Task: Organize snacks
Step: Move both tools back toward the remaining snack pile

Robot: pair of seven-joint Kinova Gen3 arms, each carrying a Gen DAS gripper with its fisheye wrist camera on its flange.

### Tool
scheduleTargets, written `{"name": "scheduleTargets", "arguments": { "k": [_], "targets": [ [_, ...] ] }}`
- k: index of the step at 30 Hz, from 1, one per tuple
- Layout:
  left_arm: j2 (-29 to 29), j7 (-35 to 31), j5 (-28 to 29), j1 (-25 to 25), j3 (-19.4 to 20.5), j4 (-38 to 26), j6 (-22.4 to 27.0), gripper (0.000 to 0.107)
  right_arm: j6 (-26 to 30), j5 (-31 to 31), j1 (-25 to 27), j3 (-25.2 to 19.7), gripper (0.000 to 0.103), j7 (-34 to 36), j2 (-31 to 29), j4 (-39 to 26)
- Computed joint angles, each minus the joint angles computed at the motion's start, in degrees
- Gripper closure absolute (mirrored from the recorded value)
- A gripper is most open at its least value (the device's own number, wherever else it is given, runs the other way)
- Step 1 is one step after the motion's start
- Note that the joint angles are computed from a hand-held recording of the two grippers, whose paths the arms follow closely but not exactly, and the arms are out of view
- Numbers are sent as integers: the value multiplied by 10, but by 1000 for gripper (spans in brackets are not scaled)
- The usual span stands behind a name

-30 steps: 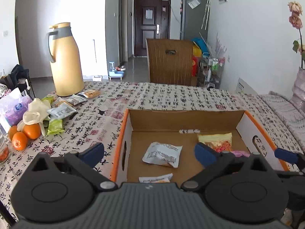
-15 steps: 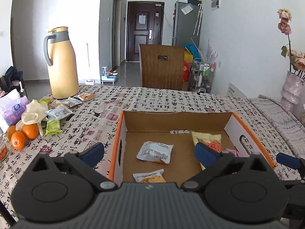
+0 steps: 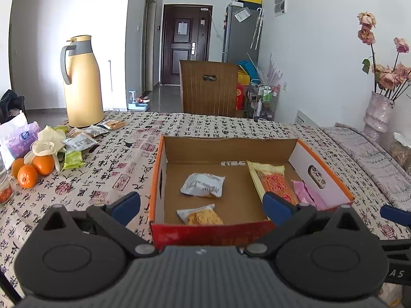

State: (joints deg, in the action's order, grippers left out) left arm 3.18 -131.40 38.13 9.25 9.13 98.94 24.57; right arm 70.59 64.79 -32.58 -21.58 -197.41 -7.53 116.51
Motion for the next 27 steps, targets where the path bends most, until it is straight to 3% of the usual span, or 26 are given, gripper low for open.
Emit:
{"name": "scheduleTargets", "arguments": {
  "k": [15, 20, 27],
  "targets": [
    [-46, -146, 111, 4, -41, 95, -16, 4, 68, -71, -55, -47, 0, -86, 0, 37],
    [-58, -231, 178, 6, -58, 125, -13, 4, 90, -94, -75, -52, 0, -107, 3, 45],
    [-66, -270, 199, 11, -63, 148, -14, 4, 99, -105, -87, -50, 0, -120, -1, 52]
  ]
}}
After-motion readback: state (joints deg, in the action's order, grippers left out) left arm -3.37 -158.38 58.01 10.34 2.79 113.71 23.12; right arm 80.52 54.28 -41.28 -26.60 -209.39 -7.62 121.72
